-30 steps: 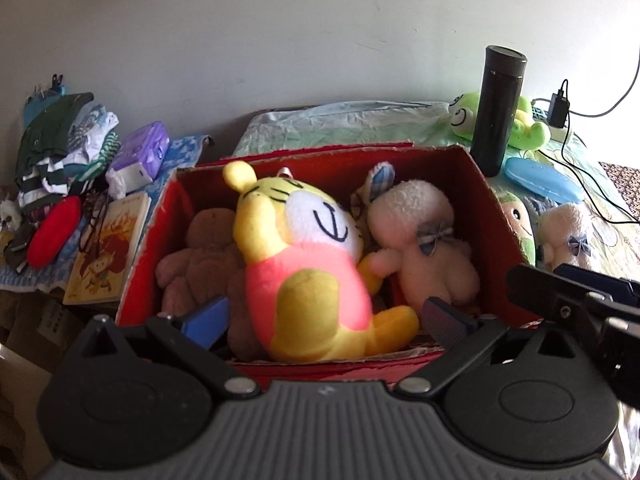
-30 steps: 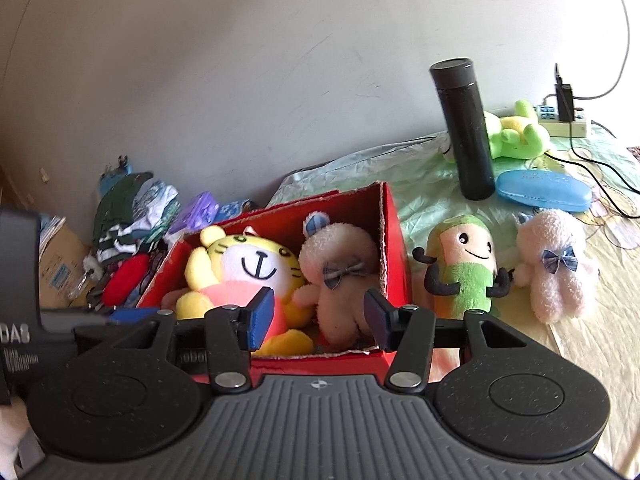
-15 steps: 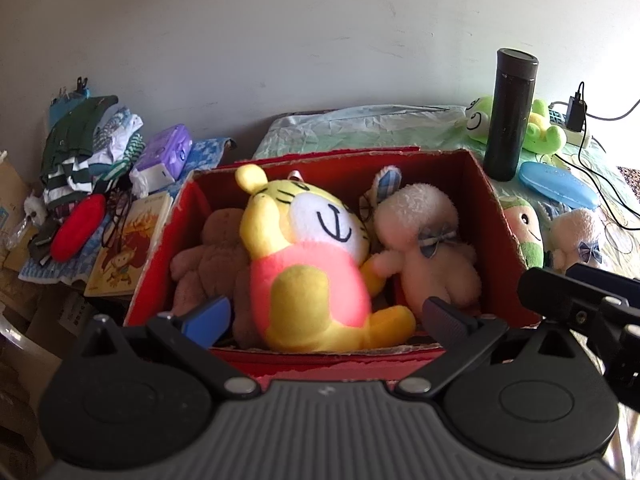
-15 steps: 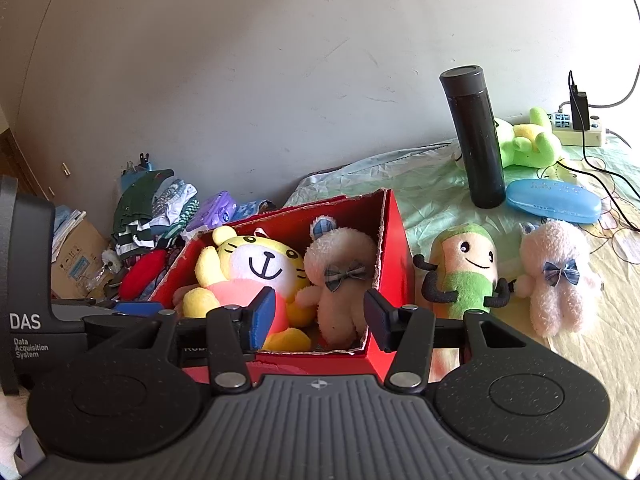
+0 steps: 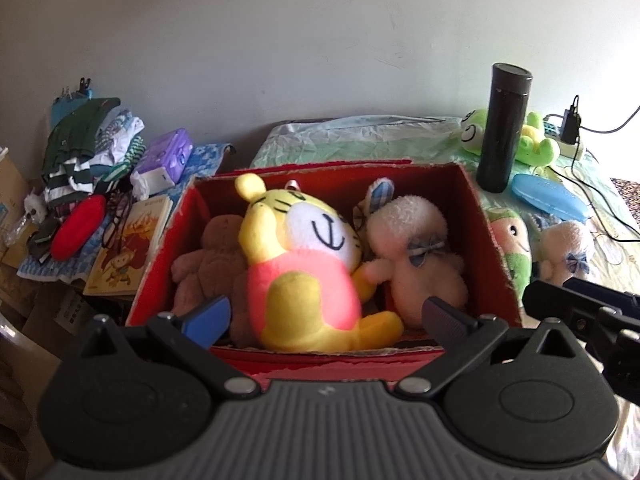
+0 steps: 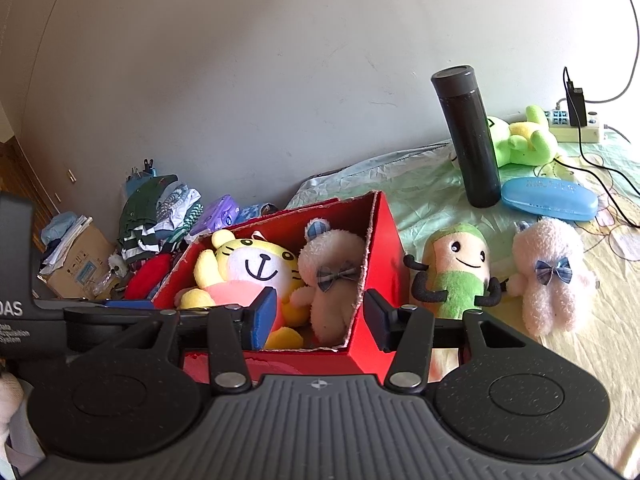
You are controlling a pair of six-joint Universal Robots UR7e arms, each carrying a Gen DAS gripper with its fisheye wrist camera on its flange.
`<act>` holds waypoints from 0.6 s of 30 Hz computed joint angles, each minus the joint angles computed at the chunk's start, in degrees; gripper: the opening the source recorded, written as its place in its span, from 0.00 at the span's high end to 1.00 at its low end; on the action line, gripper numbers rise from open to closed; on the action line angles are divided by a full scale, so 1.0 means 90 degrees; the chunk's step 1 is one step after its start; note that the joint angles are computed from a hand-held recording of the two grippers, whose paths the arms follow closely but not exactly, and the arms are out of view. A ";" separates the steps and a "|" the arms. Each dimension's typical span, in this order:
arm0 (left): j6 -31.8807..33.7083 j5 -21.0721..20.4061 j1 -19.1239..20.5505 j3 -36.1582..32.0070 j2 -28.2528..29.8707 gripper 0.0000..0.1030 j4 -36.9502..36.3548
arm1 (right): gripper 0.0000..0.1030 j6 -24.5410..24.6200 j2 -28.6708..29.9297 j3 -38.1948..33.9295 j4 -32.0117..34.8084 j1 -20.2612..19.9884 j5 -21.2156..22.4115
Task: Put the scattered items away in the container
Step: 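Withdraw both grippers from the box and turn toward the bed, then move both grippers to the second white bunny plush and grasp it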
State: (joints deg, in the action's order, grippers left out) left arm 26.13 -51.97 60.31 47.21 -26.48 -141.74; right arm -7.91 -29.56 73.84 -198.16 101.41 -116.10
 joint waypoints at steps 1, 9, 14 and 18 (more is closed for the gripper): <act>-0.0016 -0.0093 -0.0002 0.0043 -0.0031 0.01 0.0000 | 0.49 0.0038 -0.0044 0.0076 -0.0036 -0.0021 0.0027; 0.0034 -0.0822 -0.0061 0.0449 -0.0184 0.01 -0.0011 | 0.49 0.0479 -0.0494 0.0842 -0.0438 -0.0240 0.0036; 0.0344 -0.2228 -0.0024 0.0957 -0.0452 0.01 -0.0151 | 0.49 0.0619 -0.0739 0.1291 -0.0704 -0.0366 -0.0247; 0.0780 -0.2982 -0.0045 0.1350 -0.0510 0.01 -0.0274 | 0.49 0.0948 -0.0968 0.1677 -0.0806 -0.0513 -0.0521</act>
State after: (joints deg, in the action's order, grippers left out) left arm 33.15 -78.81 59.91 59.36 -31.07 -144.21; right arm 0.63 -38.27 88.94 -205.41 96.79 -120.79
